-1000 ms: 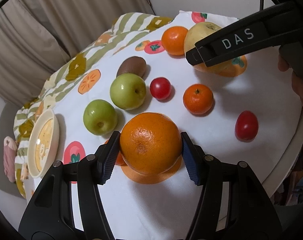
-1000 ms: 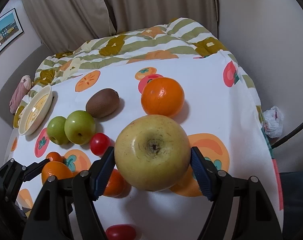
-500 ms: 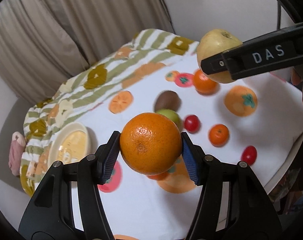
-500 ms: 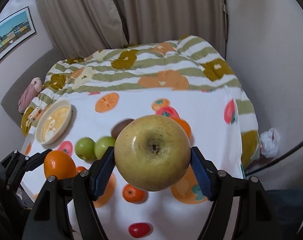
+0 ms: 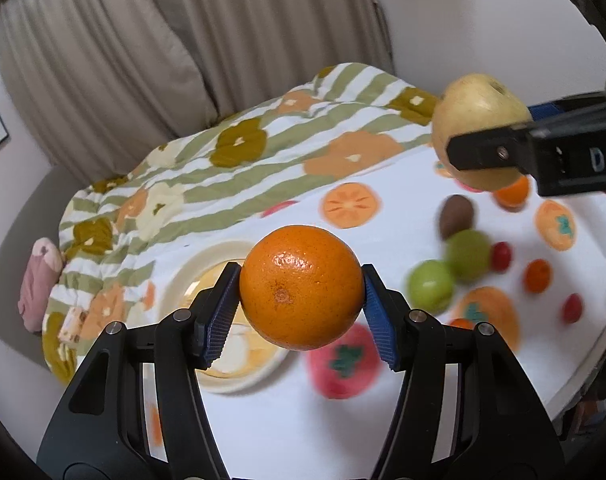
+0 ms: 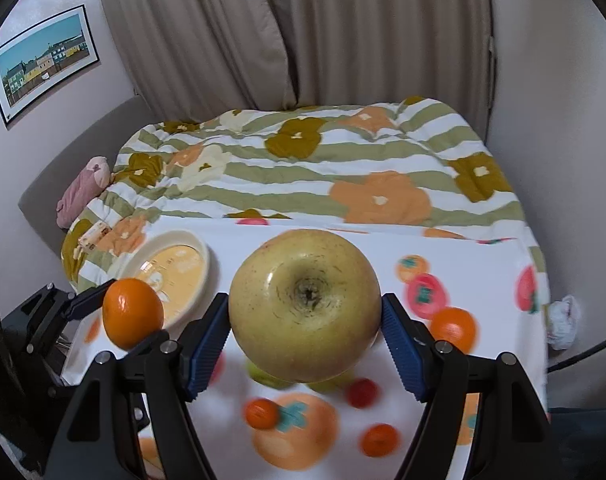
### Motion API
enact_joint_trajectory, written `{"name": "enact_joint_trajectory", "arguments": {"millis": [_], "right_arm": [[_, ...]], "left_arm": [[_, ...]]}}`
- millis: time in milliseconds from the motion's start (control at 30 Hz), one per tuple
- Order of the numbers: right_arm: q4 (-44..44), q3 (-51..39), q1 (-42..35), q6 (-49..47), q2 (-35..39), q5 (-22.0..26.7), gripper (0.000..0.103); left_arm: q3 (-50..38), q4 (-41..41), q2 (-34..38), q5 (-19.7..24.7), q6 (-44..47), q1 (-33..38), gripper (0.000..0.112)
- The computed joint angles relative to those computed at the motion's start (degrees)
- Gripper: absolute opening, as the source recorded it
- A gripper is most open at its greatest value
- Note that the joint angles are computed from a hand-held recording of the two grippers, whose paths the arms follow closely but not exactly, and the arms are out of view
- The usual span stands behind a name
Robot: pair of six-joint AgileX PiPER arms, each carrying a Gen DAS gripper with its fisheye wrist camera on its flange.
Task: Organize fruits
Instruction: 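Carry the orange and yellow apple to the duck bowl with both tools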
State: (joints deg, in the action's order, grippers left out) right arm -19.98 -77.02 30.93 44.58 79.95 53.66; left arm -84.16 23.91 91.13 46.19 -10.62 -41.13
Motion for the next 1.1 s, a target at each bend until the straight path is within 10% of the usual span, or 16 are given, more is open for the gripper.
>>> {"name": "enact_joint_trajectory", "arguments": {"millis": [500, 1100], "right_arm": [[-0.43, -33.96, 5.99, 5.60, 31.07, 5.77, 0.070], [2.59, -52.91, 5.48, 7.16, 46.91, 14.12, 0.070]], "left_arm": [[-13.31, -23.95, 16.25, -3.12, 33.65, 24.57, 0.064], [-22.76, -28.85, 27.43, 0.95, 43.12, 26.94, 0.066]]}}
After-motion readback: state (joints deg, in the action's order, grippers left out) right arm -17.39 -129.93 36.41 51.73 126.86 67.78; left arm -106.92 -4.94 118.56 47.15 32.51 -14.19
